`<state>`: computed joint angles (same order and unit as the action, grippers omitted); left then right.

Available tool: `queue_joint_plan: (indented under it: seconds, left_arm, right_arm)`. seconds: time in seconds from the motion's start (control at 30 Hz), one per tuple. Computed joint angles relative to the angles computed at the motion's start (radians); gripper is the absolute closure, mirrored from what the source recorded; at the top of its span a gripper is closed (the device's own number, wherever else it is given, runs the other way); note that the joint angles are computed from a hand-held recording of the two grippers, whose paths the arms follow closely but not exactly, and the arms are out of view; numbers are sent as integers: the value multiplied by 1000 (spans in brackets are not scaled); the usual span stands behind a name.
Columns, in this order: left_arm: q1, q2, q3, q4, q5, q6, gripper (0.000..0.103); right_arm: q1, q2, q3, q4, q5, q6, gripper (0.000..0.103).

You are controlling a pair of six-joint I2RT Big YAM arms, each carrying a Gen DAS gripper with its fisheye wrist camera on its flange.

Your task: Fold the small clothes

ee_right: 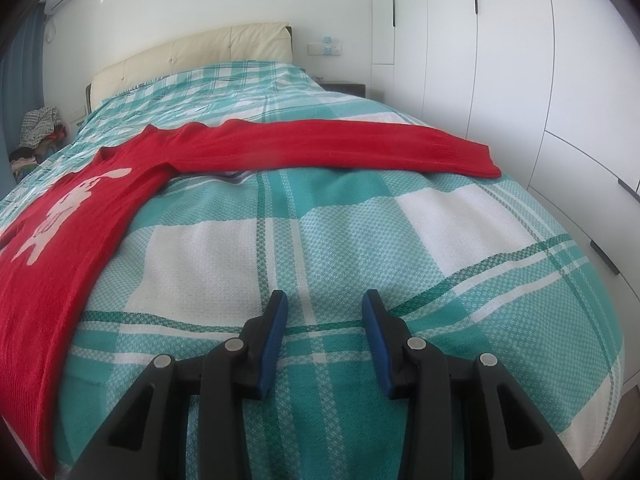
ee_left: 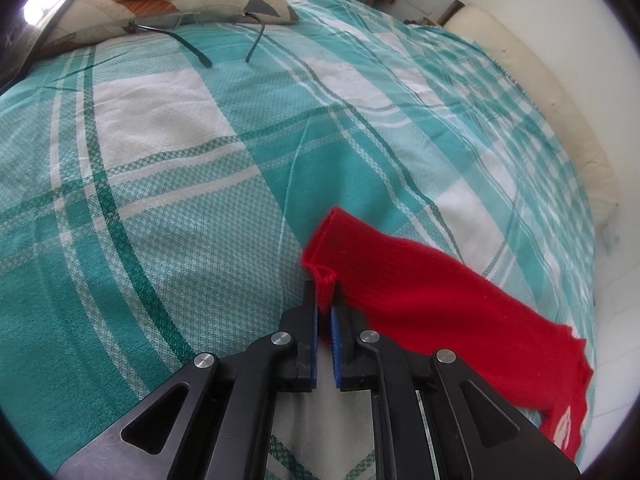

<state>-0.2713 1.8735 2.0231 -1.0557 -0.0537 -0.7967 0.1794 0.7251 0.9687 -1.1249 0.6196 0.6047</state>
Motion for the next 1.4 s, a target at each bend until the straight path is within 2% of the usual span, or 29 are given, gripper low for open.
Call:
queue_joint_plan:
  seconds: [0.03,0.1,0.17,0.23,0.33,0.4,0.57,0.7,0.77,0.9,1.4]
  left_arm:
    - [-1,-12,-10,7,6,0,88]
    - [-10,-44,-37,23,-4,5,66]
    - [-31,-94,-82,48,-42,14,30]
    - [-64,-150,-136,84,-93,31,17]
    - [-124,-202,-188,107,-123,92,17]
    - [-167,-207,-191,107,-104,132,17]
    - [-252,-119,-84,65,-10,242,15]
    - [-288,-74,-78,101,-49,298,14]
    - [-292,-61,-108,108,-45,330,9]
    - [-284,-71,-129,133,-3,331,2]
    - [-280,-101,-185,204,28,306,1]
  right_arm:
    - [1,0,1,-1,1,1,64]
    - [1,0,1,-1,1,1,64]
    - [2,0,0,-1,3,1,64]
    - [2,0,1,-3,4,0,64]
    - [3,0,2,-4,7,1,64]
    - [7,3,5,-9,16,3,63]
    - [14,9,10,-20,27,6,63]
    - [8,6,8,-14,12,3,63]
    - [3,-1,2,-6,1,2,63]
    - [7,3,2,-9,9,4,63]
    - [13,10,3,-13,22,4,63]
